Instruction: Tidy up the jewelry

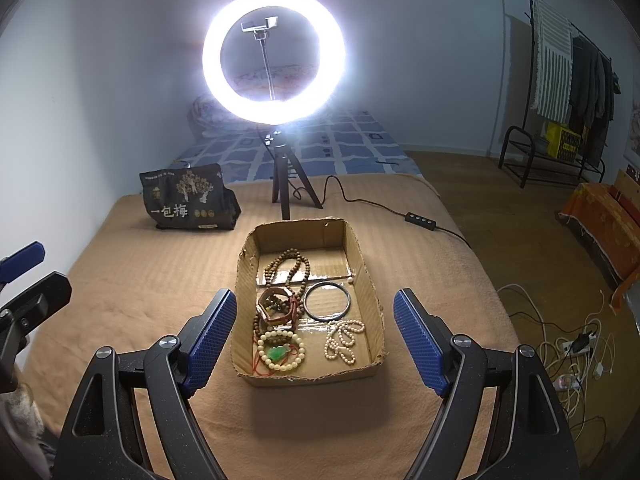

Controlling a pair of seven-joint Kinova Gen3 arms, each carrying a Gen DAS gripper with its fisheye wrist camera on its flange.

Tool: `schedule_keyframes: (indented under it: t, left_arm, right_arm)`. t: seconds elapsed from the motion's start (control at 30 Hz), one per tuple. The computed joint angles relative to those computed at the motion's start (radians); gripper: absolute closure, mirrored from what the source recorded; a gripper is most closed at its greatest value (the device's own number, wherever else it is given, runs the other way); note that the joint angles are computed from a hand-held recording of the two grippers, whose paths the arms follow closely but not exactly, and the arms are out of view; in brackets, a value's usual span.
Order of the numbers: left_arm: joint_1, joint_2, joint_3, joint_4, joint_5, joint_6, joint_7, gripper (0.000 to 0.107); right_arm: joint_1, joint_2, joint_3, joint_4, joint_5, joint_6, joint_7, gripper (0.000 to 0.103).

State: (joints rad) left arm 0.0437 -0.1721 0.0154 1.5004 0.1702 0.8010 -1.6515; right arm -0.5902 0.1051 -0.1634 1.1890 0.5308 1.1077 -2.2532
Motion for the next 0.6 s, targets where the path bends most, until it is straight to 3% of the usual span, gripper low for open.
schedule_keyframes:
  t: [0.6]
  left_arm:
    - [0.001, 0.000, 0.000, 0.000, 0.000, 0.000, -0.002, 0.005]
  right_arm:
    - [0.005, -0.007, -0.002, 0.013, -0.004, -0.004, 0.003, 0.022]
